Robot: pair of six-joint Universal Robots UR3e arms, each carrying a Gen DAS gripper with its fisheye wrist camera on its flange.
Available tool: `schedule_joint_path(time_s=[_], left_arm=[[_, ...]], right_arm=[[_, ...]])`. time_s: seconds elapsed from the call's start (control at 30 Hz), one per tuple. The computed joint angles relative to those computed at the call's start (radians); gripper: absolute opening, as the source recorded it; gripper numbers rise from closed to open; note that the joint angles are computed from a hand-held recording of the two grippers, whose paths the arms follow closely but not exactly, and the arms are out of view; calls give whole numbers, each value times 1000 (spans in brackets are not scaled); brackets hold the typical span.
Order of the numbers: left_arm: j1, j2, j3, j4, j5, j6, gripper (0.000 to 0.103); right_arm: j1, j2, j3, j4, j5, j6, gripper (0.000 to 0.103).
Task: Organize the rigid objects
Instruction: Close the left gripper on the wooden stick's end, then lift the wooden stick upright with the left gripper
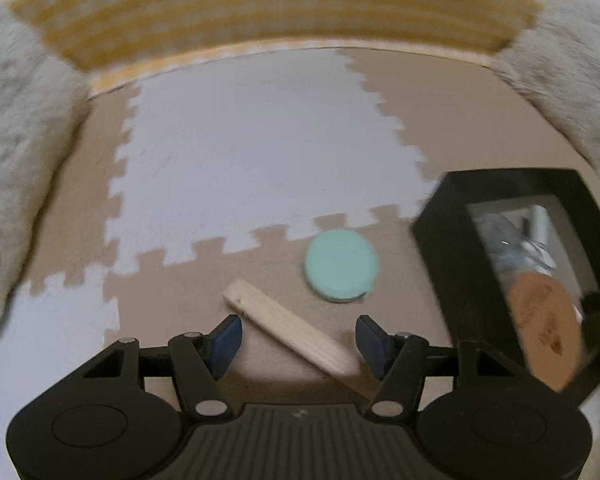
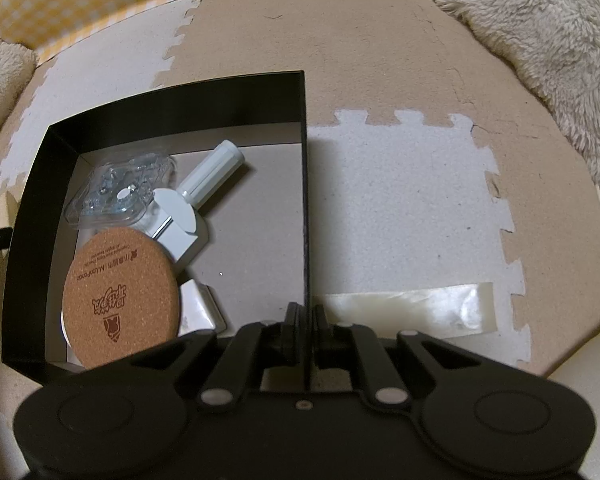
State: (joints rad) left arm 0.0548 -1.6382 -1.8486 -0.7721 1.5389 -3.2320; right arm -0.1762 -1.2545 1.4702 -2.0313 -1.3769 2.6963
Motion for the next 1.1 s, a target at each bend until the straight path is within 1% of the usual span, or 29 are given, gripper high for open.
schedule_joint_path(time_s=[0.1,0.2,0.23,0.27,0.3,0.37,0.4,0.47,0.63,0.73,0.83,1.0,1.1], left_arm=[[29,-10,-32,19,-65,-88,63],[9,-29,-42,57,-42,-172,60],[3,-27,-50,70,-29,-195,52],[1,-25,-52,73,-19,-222,42],[7,-19,-54,71,-19,-244,39],[29,-1,-66,62,-31,-279,28],[39,11,-76,63,-42,-289,27],[51,24,-78,60,-54,-280,25],[17,32,-37,78,-27,-222,15],[-25,16,-7,86,0,-177,15],[-69,-20,27,62,31,-136,16],[-72,-34,31,10,24,-102,16],[-66,-21,17,21,20,-88,15]], right_arm=[[4,2,-3,-1,-3,2,8],[4,2,-3,0,-1,3,8],[4,1,-3,0,-1,3,8],[4,1,-3,1,-1,4,8],[5,2,-5,2,-2,5,8],[4,2,-4,2,-1,4,8],[5,2,-5,1,-1,5,8],[5,2,-5,1,-2,4,8],[5,4,-7,2,-1,5,8],[6,4,-7,2,-1,5,8],[4,2,-4,1,-2,4,8],[5,3,-5,1,-1,5,8],[5,3,-6,1,-2,5,8]])
